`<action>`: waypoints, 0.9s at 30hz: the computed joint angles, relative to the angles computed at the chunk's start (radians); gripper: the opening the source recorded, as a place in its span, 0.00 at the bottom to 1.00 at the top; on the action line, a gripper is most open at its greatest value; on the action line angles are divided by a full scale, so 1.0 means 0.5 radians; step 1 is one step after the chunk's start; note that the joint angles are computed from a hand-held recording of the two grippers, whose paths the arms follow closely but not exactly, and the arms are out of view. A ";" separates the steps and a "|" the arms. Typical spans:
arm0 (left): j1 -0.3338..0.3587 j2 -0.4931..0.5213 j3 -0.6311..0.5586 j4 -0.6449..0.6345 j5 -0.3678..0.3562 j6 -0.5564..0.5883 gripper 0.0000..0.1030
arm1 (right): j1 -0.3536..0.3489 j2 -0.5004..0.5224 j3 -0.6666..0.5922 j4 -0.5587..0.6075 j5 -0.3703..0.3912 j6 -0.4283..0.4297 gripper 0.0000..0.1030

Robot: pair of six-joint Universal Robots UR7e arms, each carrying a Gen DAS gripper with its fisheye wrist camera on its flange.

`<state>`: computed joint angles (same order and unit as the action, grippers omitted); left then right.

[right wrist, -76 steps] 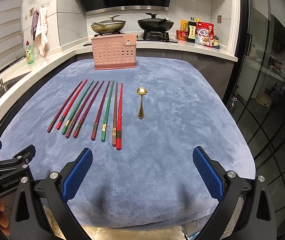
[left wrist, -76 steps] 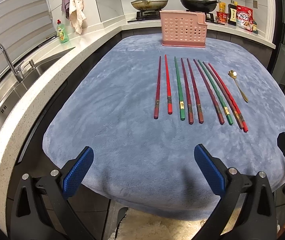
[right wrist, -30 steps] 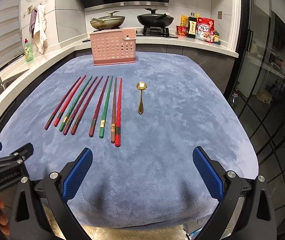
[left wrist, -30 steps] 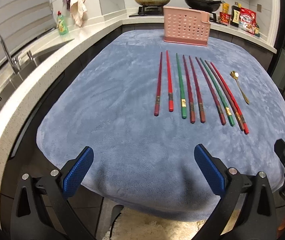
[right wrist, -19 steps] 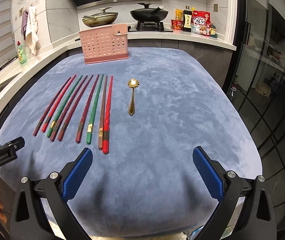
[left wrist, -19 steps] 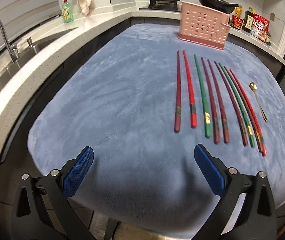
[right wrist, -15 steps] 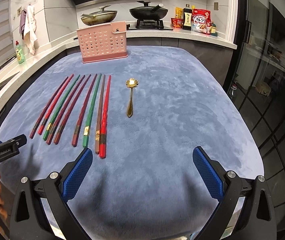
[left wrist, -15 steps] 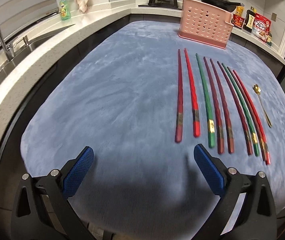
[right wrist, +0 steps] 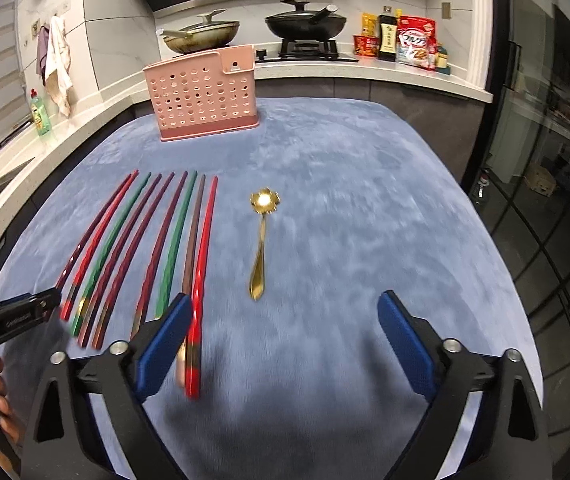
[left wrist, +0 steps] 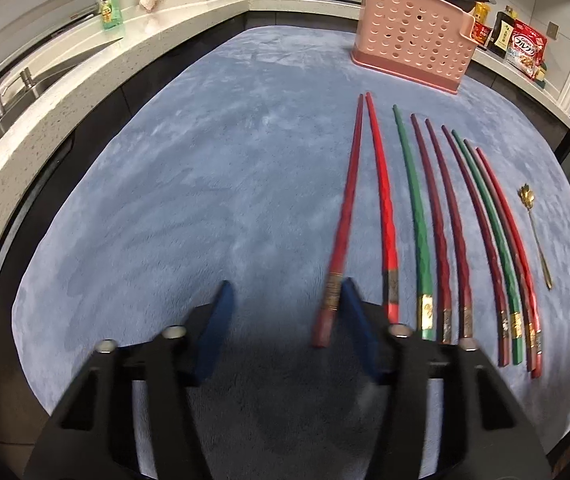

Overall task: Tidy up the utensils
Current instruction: 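Grasp the gold spoon with the right tool while the left tool grasps a red chopstick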

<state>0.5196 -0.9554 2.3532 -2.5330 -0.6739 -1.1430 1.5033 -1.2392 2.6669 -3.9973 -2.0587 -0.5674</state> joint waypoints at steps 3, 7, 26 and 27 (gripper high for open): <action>0.024 -0.013 0.002 -0.102 -0.053 0.098 0.23 | -0.054 -0.059 -0.085 0.245 0.073 0.069 0.69; 0.029 -0.011 -0.002 -0.145 -0.097 0.136 0.14 | -0.123 -0.074 -0.183 0.512 0.141 0.154 0.42; 0.029 -0.043 -0.008 -0.112 -0.139 0.113 0.12 | -0.238 -0.189 -0.215 0.865 0.379 0.315 0.09; 0.023 -0.053 -0.004 -0.108 -0.138 0.111 0.11 | -0.239 -0.218 -0.206 0.883 0.389 0.320 0.05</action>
<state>0.5309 -0.9821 2.3510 -2.5871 -0.7430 -1.0876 1.3836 -1.3483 2.5638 -3.5558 -1.8641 -0.4071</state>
